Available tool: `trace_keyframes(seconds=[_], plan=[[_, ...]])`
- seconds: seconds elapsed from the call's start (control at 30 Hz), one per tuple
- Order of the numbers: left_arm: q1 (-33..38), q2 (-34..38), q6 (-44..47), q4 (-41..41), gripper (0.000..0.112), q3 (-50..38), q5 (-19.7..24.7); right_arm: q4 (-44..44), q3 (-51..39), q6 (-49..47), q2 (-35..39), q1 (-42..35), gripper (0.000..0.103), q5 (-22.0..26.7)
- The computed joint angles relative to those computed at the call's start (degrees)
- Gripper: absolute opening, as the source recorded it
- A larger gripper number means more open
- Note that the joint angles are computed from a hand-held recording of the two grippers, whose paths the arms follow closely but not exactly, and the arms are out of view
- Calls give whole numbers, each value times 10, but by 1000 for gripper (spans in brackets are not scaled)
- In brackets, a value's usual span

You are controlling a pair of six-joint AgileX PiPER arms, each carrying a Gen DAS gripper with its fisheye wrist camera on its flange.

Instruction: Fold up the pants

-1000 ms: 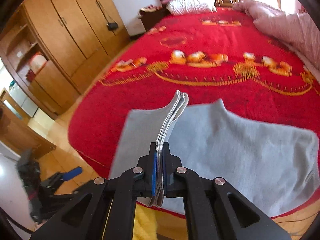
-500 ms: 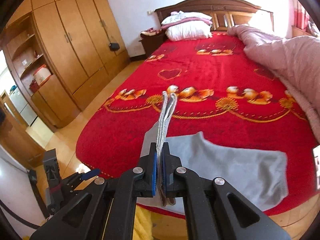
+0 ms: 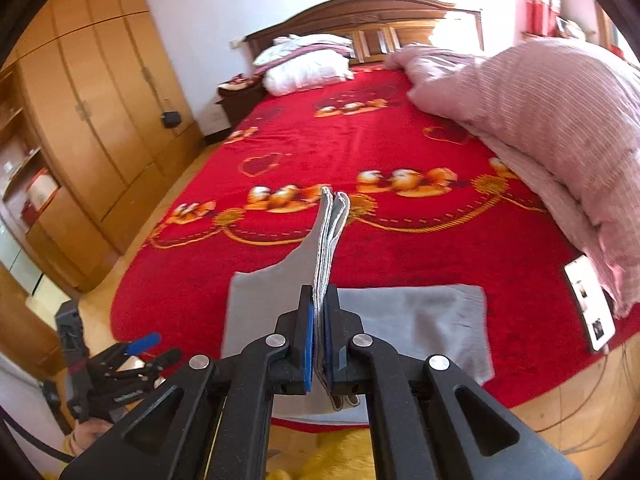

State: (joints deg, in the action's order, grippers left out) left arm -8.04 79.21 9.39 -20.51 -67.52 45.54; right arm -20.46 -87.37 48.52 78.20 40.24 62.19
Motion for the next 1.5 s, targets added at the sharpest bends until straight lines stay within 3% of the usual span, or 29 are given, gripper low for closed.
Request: trace_keyframes(seconds=[0.23,0.6,0.77,0.83,0.93,1.0,1.13,1.2,1.27,1.5], plan=[[-57,47,-43,39,77,-38,-11,66,121,-42,-53,-108,5,-59],[-143,145,-101,108,77,-124,-16,145,267,-166,-19,-245,6,-151],[-163,201,-107,118,74,-169,-9,135,258,-183,-1,-255,7,-126],[-167,228,-112,126,56,-205,13,123,236,-189,-3,-249,12,-111],[-165,270,-97,118,42,-269,50,145,203,-243,8,-252,14,-115],[-166,291,-88,115,42,-298,55,191,194,-296,33,-270,14,-135],[-164,351,-86,104,41,-365,76,173,192,-308,96,-283,14,-173],[-161,384,-95,107,41,-405,94,210,199,-350,118,-303,14,-192],[-155,412,-96,109,39,-432,101,257,225,-405,115,-326,13,-231],[-137,445,-65,78,36,-463,107,317,248,-477,110,-348,11,-261]])
